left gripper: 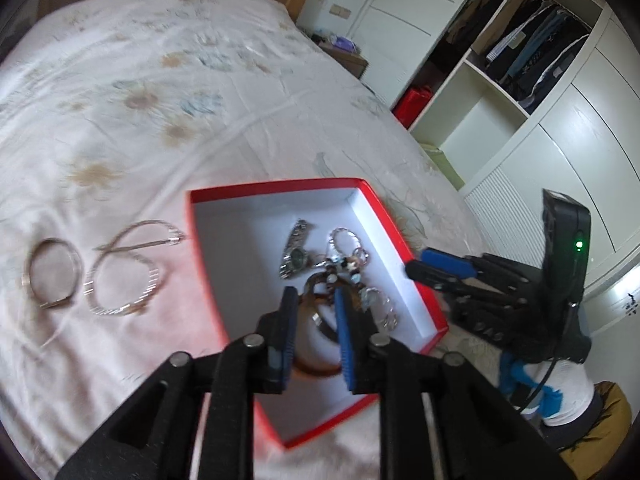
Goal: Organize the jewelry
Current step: 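Carry the ring into the red box with the right tool while the left tool drops the beaded bracelet there, then pull both tools back from the box toward the silver bangle and chain bracelet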
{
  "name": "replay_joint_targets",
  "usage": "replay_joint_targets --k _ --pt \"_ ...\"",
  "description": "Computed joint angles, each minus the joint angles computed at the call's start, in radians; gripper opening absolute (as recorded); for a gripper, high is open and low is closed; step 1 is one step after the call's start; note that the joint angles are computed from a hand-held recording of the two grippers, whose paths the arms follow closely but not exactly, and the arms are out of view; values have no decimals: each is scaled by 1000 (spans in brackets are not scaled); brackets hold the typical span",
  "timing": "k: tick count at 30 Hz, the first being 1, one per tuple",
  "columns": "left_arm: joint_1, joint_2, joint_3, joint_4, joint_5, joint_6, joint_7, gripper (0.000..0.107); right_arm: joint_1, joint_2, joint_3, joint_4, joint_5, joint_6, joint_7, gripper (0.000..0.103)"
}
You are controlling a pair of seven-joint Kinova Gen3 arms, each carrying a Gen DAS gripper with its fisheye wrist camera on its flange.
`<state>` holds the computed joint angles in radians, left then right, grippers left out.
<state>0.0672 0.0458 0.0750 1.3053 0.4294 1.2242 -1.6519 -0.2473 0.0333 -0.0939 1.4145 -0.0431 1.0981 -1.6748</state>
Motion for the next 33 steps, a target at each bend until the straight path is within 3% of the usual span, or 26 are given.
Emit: replay_joint_targets --k 5,8,14,26,33 --pt "-31 -121 -47 53 -16 23 6 19 -30 -76 -31 -9 42 59 -75 32" --pt "-46 -193 -77 72 -42 47 12 19 -52 -118 -60 -17 69 91 -126 38" --pt "-70 -316 -152 74 -75 142 14 20 -109 -186 -153 -50 124 142 -255 39" --pt "-88 -508 -312 50 -186 279 -2 33 -229 -201 -361 -168 298 199 -479 43" --pt "-81 -563 -445 54 -250 283 -66 33 -315 -167 -404 -205 362 217 -563 43"
